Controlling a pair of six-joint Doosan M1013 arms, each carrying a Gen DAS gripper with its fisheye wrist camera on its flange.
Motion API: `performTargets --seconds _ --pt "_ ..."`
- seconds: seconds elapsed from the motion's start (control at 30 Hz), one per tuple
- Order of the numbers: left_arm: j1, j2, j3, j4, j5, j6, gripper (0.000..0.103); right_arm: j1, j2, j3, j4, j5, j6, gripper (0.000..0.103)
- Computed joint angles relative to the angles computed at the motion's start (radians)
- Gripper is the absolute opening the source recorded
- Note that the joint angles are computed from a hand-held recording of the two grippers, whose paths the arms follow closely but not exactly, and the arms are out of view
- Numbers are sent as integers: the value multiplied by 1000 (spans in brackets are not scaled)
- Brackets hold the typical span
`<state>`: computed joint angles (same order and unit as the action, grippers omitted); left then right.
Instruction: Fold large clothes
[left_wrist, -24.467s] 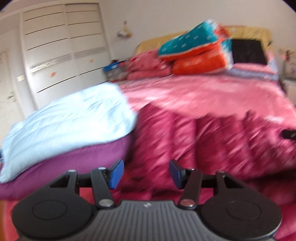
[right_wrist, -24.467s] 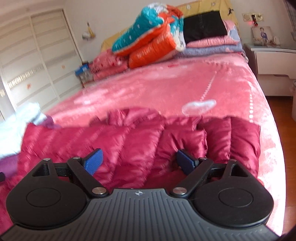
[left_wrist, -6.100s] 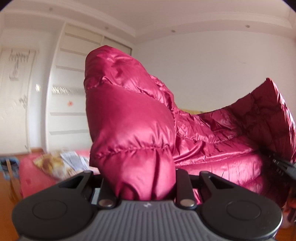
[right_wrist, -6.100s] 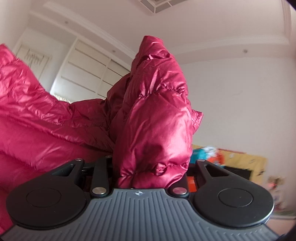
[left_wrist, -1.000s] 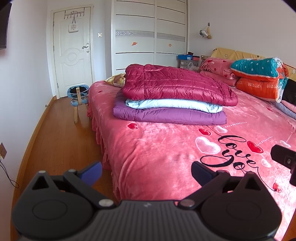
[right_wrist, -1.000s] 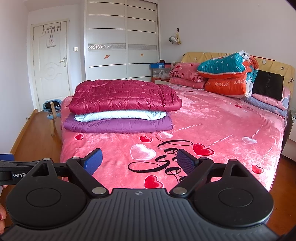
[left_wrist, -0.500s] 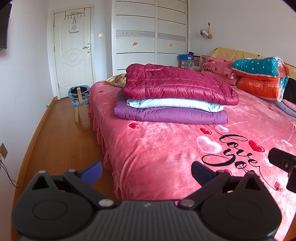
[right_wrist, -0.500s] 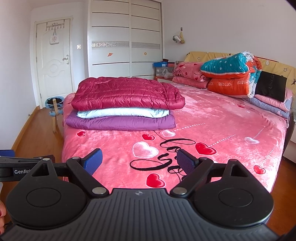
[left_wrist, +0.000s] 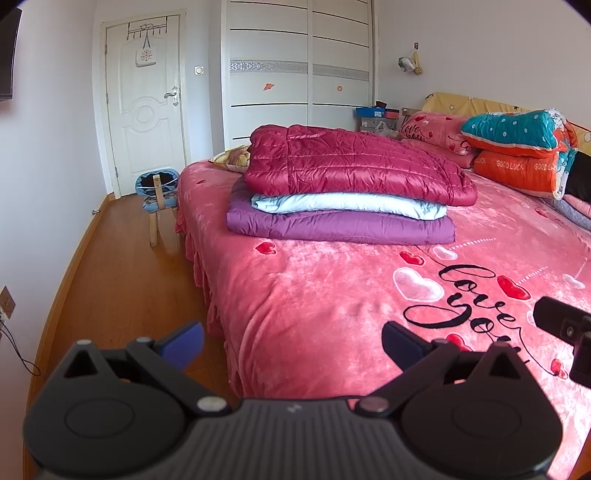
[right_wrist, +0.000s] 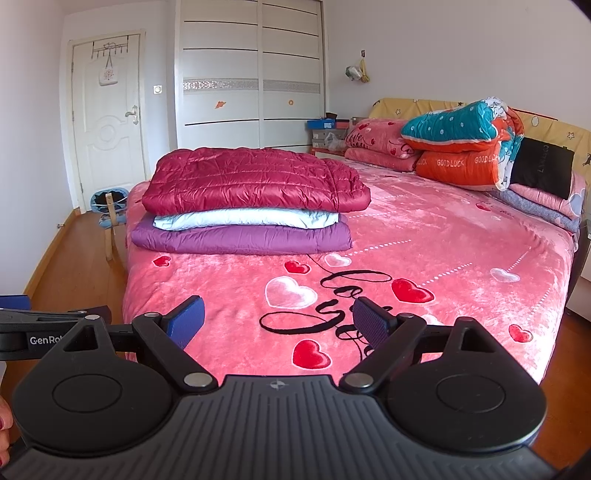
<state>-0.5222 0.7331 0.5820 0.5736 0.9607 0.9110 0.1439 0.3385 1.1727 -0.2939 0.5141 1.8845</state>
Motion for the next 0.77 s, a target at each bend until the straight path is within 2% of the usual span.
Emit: performTargets --seconds 0.53,0.77 --pt "0 16 -20 -36 0 35 102 -7 15 -18 33 18 -6 103" --pt "-7 60 -97 -72 56 92 102 -14 24 -19 12 14 46 103"
